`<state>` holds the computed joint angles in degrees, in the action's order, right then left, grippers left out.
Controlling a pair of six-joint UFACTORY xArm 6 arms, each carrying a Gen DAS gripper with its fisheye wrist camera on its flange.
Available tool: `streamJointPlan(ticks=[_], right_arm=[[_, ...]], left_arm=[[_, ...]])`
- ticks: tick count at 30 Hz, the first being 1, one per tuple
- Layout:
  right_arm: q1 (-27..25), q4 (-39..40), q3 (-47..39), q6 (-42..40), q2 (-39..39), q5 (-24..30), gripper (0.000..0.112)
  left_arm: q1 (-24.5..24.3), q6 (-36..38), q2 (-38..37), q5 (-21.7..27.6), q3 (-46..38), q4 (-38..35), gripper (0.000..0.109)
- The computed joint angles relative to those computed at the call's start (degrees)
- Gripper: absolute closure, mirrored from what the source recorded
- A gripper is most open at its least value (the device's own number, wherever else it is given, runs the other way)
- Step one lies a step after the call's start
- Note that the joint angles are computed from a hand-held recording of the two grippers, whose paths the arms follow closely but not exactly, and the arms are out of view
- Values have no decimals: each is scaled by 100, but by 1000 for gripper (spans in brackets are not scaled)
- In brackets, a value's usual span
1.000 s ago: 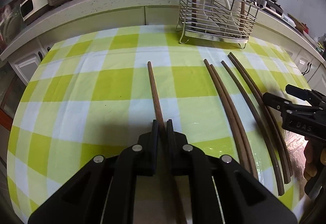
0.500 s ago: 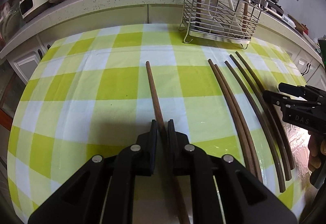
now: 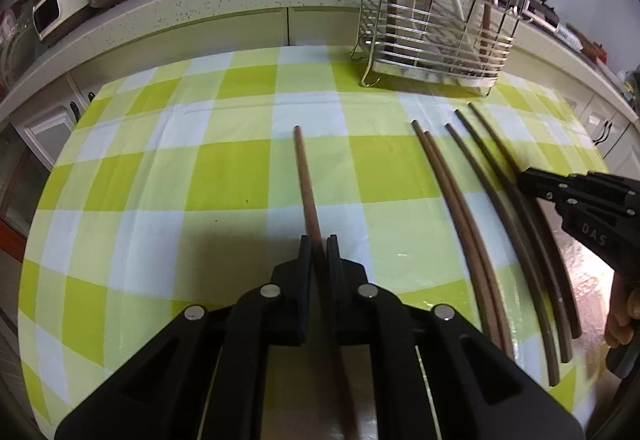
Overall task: Organize utensils
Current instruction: 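Lift both chopsticks upright and carry them toward the wire rack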
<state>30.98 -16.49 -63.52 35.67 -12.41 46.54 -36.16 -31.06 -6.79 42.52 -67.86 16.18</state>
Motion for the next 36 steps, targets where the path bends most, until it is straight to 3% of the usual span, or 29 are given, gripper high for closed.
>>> streamJointPlan(ticks=[16,36], right_arm=[[62,-330,410,479,-1185,-20,103],[365,-1041,424,977,-1982,207,103]], left_arm=[[-197,-466,-716,-160,106,445,102],[-489,-1079,-1404,-170,95,1224,102]])
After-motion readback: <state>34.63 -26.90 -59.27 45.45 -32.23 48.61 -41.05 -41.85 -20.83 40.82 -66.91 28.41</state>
